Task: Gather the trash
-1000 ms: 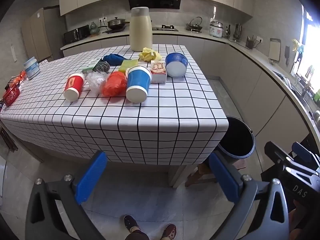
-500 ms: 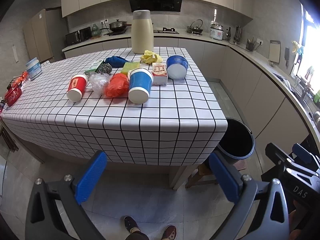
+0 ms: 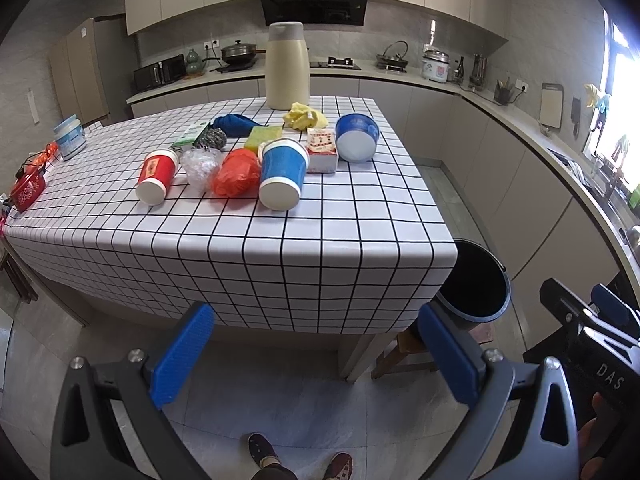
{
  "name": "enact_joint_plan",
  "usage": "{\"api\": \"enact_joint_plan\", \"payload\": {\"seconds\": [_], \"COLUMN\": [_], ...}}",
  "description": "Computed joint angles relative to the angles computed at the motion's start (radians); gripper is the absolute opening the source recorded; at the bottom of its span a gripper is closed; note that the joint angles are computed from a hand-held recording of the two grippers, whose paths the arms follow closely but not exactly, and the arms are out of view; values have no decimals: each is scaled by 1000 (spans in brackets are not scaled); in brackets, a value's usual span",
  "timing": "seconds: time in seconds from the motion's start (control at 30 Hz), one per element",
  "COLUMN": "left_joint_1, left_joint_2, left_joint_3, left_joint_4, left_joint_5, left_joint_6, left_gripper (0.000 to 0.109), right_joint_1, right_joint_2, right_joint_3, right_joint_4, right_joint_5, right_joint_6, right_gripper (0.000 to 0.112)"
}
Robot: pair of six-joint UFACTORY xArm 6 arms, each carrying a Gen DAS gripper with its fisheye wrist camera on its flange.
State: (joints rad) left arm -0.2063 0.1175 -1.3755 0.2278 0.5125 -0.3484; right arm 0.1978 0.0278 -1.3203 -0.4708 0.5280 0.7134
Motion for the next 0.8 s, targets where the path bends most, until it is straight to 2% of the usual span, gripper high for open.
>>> {"api": "enact_joint_plan", "payload": {"seconds": [0.8], "left_joint_1": [5], "left_joint_2": [28], "left_joint_3": [-33], "left_joint_4": [-18], "left_joint_5": [16], "left_joint_6": [20], "left_gripper": [103], "right_joint_1": [-11], "right_joint_2": [23], "right_joint_3": [-22], "right_joint_4": [41], "right_joint_5": [0], "right_joint_6": [-44], "right_gripper": [103]}}
